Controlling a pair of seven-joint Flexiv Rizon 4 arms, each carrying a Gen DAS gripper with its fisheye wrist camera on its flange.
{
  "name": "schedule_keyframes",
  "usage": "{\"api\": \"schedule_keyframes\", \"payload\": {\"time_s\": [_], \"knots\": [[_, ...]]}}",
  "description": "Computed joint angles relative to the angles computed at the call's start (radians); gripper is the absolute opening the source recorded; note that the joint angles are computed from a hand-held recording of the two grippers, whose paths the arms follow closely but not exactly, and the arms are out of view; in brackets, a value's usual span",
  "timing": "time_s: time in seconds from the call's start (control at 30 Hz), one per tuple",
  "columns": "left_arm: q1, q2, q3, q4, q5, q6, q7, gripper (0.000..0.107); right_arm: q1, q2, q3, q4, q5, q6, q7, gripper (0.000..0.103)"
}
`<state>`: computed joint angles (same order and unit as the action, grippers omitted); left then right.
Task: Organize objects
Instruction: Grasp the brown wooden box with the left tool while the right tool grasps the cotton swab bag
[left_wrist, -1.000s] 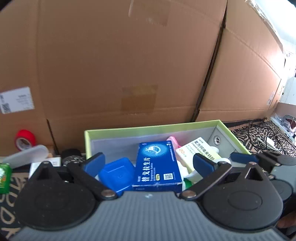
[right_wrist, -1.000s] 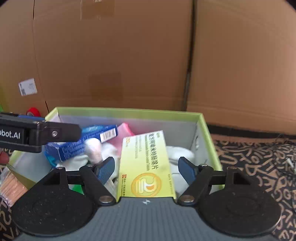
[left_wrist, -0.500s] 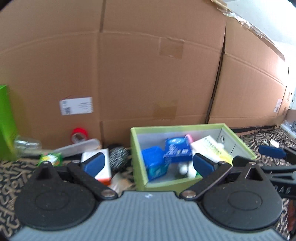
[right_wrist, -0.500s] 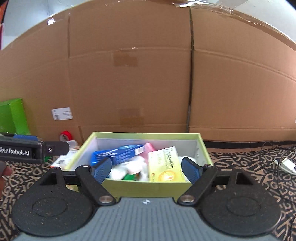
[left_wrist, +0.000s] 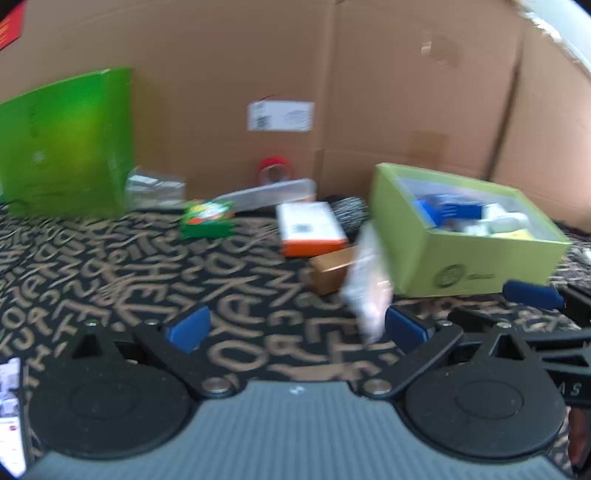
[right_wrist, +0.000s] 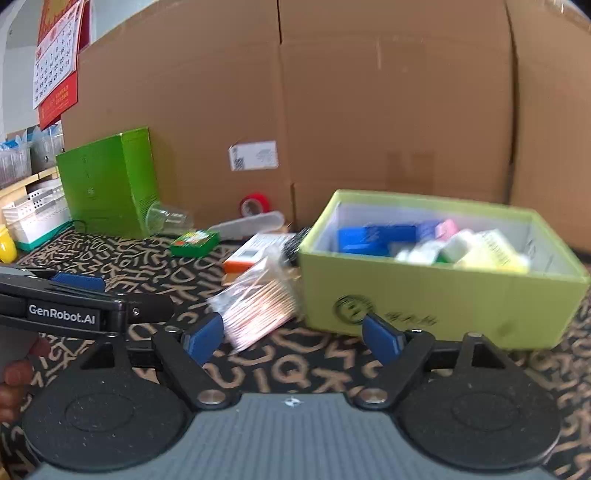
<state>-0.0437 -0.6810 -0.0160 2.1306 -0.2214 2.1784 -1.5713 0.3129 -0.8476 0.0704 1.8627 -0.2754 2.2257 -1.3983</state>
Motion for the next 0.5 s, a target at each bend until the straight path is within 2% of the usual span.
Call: {"api": "schedule_keyframes", "payload": {"time_s": [0.13, 0.23, 0.33, 0.43, 0.47, 0.5], "knots": [[0.010, -0.005, 0.021, 0.010, -0.033, 0.003, -0.012, 0.103, 0.029, -0.036, 0.014, -0.057, 0.025, -0.054, 0.060, 0.086], [0.106, -0.003, -0.030, 0.013, 0.052, 0.009, -0.055, 0.103, 0.107, -0.058, -0.041, -0.100, 0.092, -0.087, 0.051, 0.086], [0.130, -0.003, -0.033, 0.003, 0.081, 0.006, -0.068, 0.103, 0.135, -0.083, -0.053, -0.152, 0.104, -0.132, 0.058, 0.085], [0.166, -0.007, -0.059, -0.020, 0.131, -0.020, -0.070, 0.103, 0.215, -0.109, -0.125, -0.201, 0.163, -0.176, 0.042, 0.080], [0.183, -0.013, -0.072, -0.030, 0.157, -0.026, -0.069, 0.103, 0.232, -0.114, -0.144, -0.212, 0.178, -0.192, 0.039, 0.067], [0.199, -0.019, -0.086, -0.043, 0.182, -0.034, -0.067, 0.103, 0.237, -0.115, -0.152, -0.217, 0.187, -0.207, 0.040, 0.036]]}}
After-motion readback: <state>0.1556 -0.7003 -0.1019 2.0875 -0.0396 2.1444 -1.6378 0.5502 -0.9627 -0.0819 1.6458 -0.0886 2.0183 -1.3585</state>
